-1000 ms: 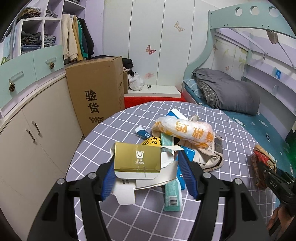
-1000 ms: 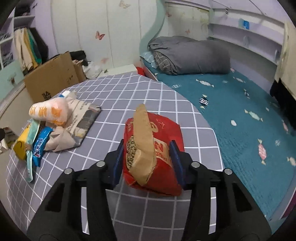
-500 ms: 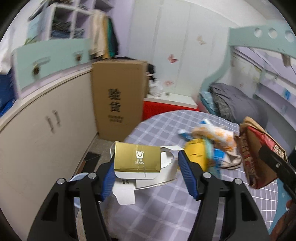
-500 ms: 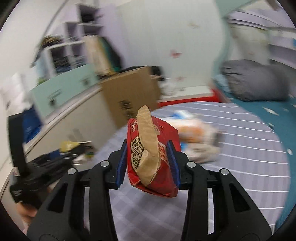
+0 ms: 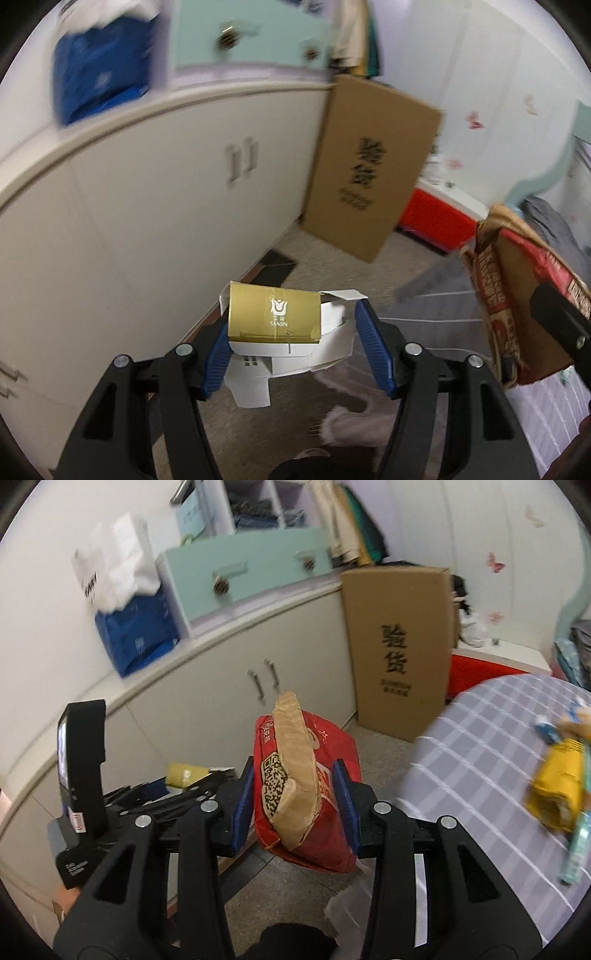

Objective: Collect trash
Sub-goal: 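Carry both items over the bin and open the right tool while the left tool drops the gold box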

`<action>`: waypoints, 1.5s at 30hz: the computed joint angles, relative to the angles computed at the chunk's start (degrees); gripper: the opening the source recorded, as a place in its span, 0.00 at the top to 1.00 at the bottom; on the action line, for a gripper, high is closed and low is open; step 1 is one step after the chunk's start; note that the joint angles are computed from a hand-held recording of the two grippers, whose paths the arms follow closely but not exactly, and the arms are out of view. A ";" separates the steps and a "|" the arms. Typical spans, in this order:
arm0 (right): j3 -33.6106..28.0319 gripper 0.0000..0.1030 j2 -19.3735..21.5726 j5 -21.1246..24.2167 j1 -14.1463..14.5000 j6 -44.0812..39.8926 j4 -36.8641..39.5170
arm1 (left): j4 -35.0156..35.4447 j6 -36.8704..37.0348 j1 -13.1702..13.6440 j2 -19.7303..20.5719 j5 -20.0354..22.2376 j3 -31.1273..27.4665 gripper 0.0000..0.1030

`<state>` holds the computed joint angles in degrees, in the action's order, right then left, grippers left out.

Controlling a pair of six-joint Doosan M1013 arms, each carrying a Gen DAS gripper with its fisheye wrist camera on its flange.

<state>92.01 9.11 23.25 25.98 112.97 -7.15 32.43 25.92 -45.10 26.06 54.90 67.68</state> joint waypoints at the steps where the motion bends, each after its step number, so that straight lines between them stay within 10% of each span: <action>1: -1.09 0.61 1.39 -0.39 0.26 -1.71 1.69 | -0.13 -0.58 0.68 -0.10 0.18 0.60 0.40; 12: -11.51 0.28 14.81 2.42 0.46 -1.83 3.42 | -3.93 -0.64 6.32 1.46 3.36 1.59 0.39; 36: -6.68 0.20 12.01 -1.86 -0.14 6.78 -3.78 | -10.42 9.53 6.38 6.64 4.18 -5.58 0.39; 45: -5.02 0.17 10.75 -5.72 -0.12 29.23 -22.79 | -12.88 12.61 7.74 11.51 8.23 -15.32 0.22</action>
<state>86.99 19.85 17.54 25.86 142.20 -29.94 19.55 38.53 -37.37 37.58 63.13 52.36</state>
